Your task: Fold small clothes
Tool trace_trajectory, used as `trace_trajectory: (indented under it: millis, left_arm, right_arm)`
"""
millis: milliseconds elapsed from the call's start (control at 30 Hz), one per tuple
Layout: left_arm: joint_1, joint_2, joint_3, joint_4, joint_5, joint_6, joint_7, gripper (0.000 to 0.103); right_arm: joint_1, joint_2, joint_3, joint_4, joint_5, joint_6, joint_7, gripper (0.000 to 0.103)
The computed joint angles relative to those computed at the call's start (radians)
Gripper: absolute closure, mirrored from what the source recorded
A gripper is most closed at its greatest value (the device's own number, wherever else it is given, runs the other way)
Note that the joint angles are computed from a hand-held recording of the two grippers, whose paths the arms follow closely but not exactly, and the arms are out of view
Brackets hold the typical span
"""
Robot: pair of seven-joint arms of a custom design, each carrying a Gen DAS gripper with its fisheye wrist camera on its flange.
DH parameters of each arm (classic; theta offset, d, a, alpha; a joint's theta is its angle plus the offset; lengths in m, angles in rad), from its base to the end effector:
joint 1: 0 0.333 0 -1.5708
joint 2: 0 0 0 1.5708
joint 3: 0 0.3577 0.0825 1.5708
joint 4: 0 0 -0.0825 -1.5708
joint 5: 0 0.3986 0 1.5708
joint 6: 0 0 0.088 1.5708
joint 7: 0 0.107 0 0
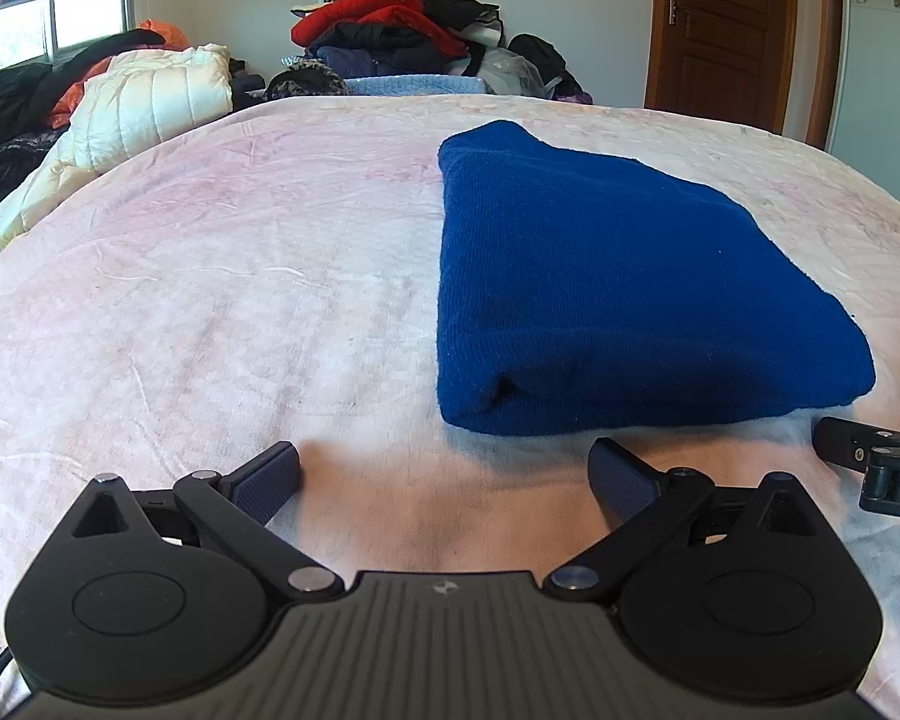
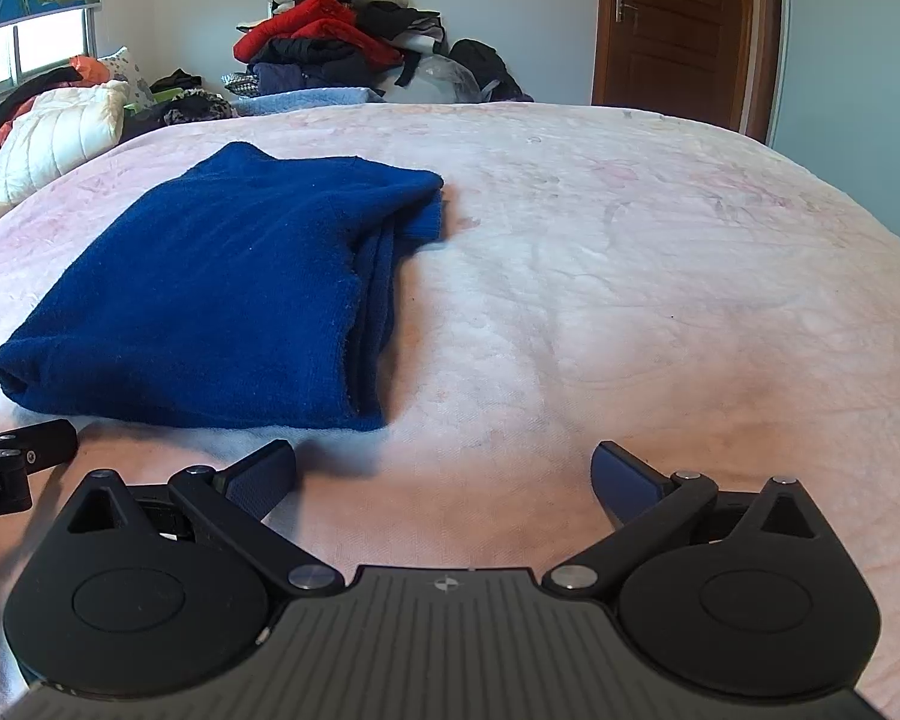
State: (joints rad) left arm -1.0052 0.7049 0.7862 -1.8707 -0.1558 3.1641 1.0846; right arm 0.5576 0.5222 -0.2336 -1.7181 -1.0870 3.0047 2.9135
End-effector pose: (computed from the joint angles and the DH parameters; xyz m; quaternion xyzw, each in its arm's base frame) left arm 0.6781 -0.2385 0.3423 -0.6726 0.6093 -0.2796 0.3132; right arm 0.6575 0.3171 0.3733 -0.6686 0.6097 -0.2852 0.3161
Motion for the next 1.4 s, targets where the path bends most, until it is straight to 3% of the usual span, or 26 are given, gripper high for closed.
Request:
trace_trajectory:
  millis: [1400]
  left_arm:
    - [0.015, -0.007, -0.016, 0.006, 0.025, -0.004, -0.014, 0.0]
  right_arm:
    - [0.004, 0.001, -0.004, 0.0, -0.011, 0.003, 0.015, 0.0]
